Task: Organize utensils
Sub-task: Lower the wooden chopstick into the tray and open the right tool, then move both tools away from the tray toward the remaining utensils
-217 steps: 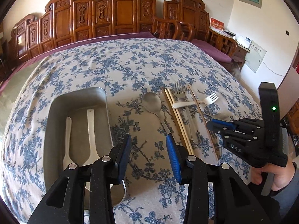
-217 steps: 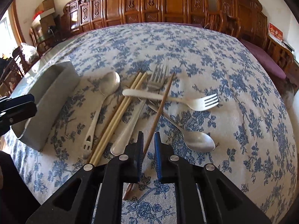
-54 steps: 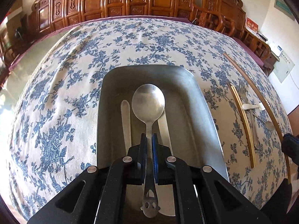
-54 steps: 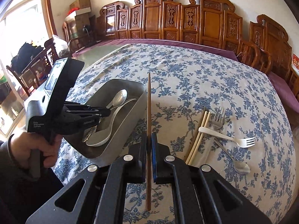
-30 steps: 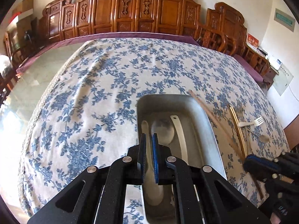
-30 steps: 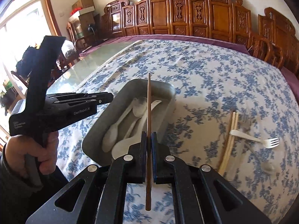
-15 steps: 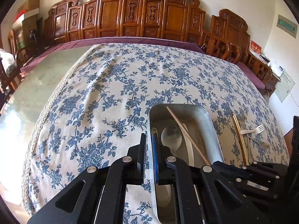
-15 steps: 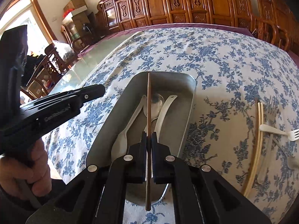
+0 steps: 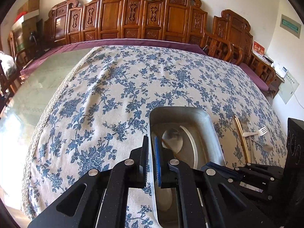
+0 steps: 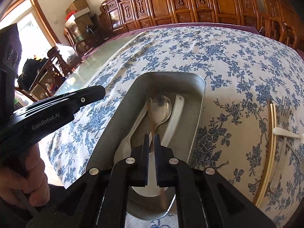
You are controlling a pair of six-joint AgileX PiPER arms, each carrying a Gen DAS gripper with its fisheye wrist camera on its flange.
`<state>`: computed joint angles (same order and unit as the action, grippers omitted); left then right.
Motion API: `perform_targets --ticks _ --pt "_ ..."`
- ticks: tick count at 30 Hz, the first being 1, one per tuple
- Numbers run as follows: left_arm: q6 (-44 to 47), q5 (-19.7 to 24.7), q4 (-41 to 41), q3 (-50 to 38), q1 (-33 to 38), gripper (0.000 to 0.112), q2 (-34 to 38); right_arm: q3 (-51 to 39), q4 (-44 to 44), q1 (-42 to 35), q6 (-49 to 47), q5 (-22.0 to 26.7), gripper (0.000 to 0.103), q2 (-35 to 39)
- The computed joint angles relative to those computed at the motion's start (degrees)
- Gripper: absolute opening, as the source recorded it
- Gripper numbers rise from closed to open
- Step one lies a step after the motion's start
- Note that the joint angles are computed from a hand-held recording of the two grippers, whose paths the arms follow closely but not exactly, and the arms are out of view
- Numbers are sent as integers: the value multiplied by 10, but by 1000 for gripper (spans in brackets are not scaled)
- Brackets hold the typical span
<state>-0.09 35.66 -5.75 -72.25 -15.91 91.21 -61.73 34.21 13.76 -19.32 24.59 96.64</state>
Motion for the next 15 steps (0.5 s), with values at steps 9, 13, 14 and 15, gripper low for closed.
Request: perform_targets --ticks 9,13,14,15 --pt "-12 -3 5 -1 -42 6 5 73 13 -67 -81 -7 7 -98" --pt "-32 -7 23 -4 -76 23 9 102 1 -135 -121 0 7 -140" --pt "-36 -7 27 -6 -87 23 11 103 -1 -151 -131 3 7 -144" --pt "-41 -7 32 -8 -96 24 12 107 -3 -169 -142 4 7 -149"
